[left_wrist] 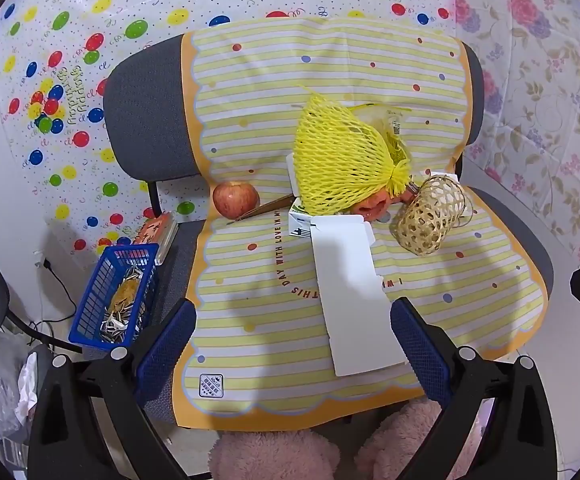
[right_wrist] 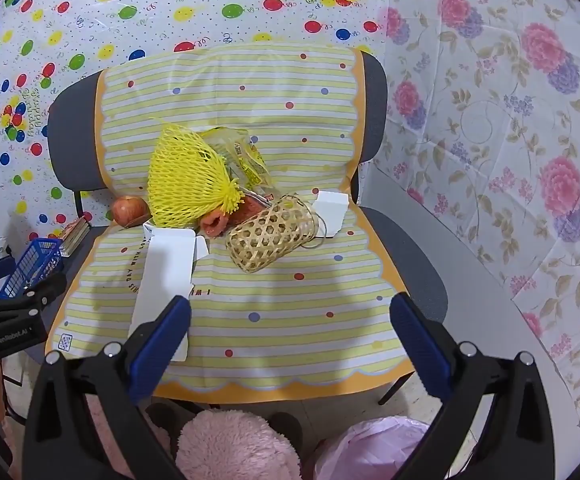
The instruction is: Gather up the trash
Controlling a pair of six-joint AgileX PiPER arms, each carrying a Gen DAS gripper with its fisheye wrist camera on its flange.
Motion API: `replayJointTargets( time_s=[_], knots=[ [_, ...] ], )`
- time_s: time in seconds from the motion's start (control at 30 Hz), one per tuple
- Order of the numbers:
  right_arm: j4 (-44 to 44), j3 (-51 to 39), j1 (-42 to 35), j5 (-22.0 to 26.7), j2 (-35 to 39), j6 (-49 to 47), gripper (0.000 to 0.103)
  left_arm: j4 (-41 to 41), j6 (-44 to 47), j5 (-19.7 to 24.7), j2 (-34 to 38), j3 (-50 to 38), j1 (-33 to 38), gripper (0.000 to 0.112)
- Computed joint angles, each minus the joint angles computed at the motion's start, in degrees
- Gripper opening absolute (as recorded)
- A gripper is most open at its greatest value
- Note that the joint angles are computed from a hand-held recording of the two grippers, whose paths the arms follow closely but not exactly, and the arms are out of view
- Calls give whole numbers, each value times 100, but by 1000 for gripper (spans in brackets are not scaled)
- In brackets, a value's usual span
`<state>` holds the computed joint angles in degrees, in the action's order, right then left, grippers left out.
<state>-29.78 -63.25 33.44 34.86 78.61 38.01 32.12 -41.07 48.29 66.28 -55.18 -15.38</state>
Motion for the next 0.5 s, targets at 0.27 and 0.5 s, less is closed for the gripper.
replayJointTargets(
  time_s=[0.27, 0.5],
  knots=[
    [-31, 17, 2, -29, 18, 45, 97, 15, -6, 26, -9, -20, -12, 96],
    [42, -4, -51, -43, 42, -36, 97, 15, -22, -2, 18, -17, -7, 96]
  ],
)
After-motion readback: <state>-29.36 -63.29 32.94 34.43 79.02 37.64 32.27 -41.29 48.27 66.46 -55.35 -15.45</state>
